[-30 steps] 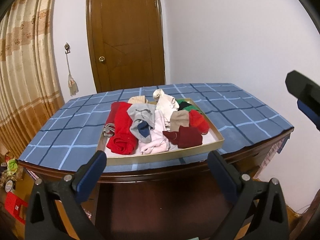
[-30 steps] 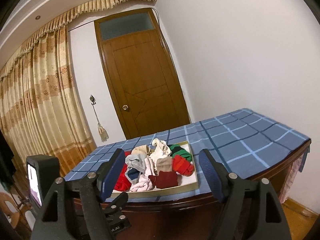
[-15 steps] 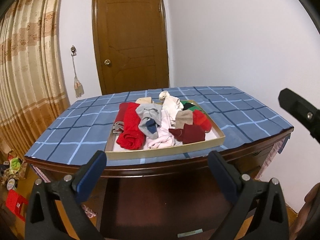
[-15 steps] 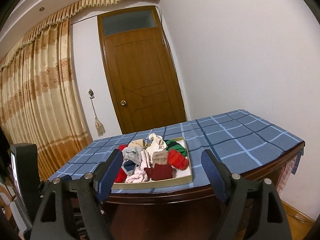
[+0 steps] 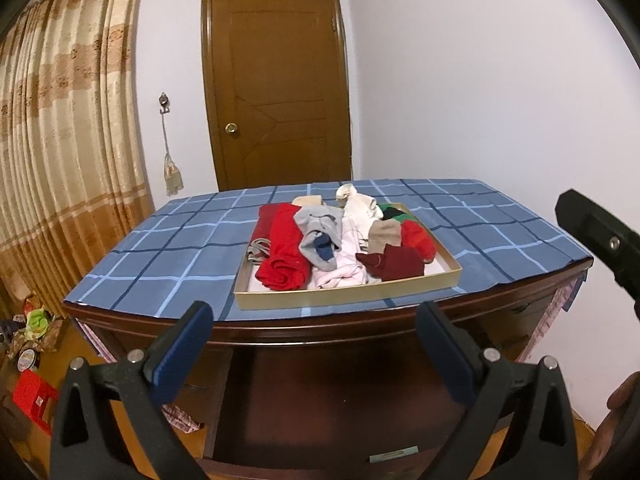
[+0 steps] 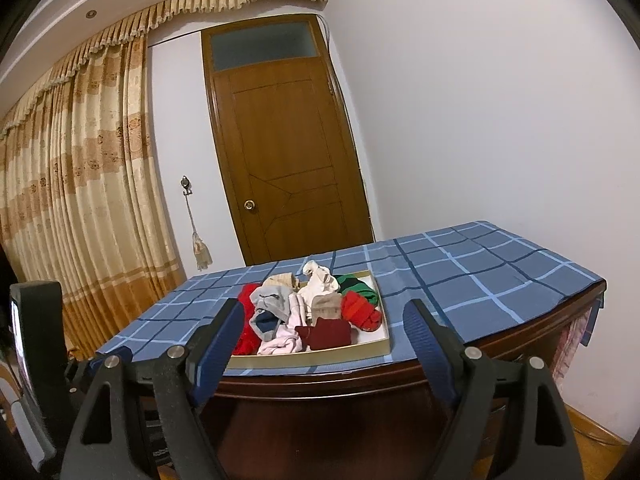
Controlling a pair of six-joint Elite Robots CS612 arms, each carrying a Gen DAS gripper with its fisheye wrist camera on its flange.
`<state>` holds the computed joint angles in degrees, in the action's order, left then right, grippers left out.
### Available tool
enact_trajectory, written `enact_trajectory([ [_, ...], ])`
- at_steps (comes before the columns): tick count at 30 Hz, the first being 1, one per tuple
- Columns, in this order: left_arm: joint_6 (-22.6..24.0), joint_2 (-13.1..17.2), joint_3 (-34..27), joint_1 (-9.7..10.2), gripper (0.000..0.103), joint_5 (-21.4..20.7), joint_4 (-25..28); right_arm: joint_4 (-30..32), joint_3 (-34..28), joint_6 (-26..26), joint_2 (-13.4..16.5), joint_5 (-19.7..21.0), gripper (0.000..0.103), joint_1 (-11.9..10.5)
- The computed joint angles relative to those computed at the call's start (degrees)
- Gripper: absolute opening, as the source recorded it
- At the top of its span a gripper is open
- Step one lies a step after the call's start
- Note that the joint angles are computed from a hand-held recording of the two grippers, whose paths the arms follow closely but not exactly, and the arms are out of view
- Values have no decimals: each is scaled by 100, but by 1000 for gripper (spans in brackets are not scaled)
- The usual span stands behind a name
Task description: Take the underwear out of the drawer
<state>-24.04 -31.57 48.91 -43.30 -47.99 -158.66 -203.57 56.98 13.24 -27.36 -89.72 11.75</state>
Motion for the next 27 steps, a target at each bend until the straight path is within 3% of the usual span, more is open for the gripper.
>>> enact_trajectory([
  [27,135,14,-15,-3,102,138,-178,120,-72,20,21,13,84,5],
])
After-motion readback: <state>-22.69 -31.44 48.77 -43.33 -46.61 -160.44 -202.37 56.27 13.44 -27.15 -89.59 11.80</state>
